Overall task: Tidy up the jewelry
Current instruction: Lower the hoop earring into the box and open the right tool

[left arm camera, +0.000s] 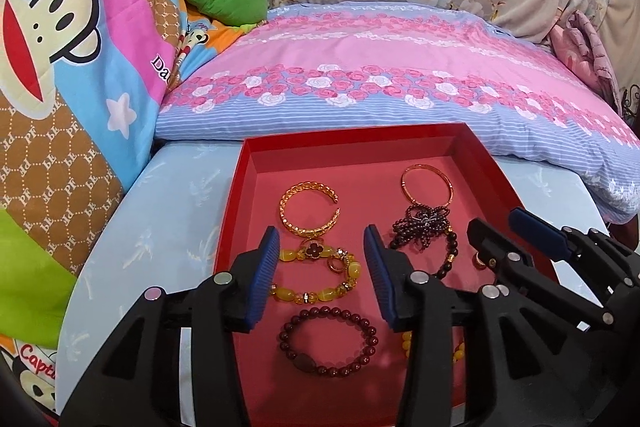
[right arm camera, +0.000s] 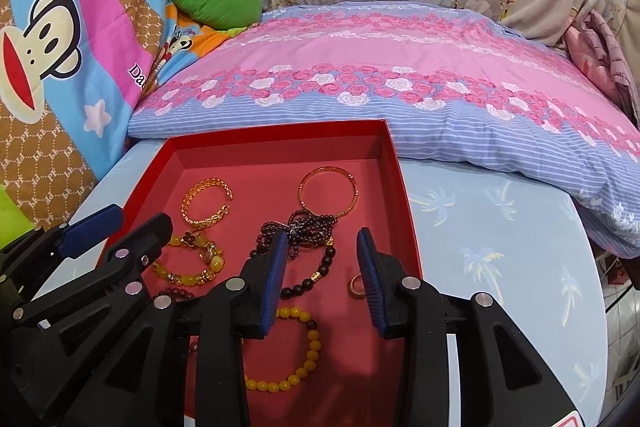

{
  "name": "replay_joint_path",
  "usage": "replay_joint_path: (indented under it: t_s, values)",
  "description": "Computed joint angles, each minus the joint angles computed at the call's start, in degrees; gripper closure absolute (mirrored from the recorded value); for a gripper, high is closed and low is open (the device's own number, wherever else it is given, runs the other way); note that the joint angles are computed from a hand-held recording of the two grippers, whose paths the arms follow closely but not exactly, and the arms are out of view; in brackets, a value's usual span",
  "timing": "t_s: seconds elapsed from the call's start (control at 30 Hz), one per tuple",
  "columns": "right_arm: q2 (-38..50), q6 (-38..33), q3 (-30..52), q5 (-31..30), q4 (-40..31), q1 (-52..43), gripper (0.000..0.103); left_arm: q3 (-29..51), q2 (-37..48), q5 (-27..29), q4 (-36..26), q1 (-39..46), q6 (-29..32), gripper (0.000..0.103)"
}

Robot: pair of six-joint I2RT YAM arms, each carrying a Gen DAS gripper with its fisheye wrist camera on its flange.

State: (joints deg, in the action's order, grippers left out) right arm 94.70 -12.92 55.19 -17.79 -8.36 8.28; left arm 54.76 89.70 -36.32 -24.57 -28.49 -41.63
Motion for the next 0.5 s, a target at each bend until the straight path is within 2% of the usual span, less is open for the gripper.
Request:
replay_joint_path:
  t_s: [0.23,0.5]
  values:
    - [-3.73,-0.21,-2.01,1.54,-0.50,-0.15,0.058,-0.05,-2.12,-1.50,-3.66,-1.41,-2.55,0.057]
    - [-9.27,-0.54,-4.73,2.47,-2.65,-1.23,0.047,-1.06,-6.28,-4.17,-9.74,-4.65,-7.69,0.044]
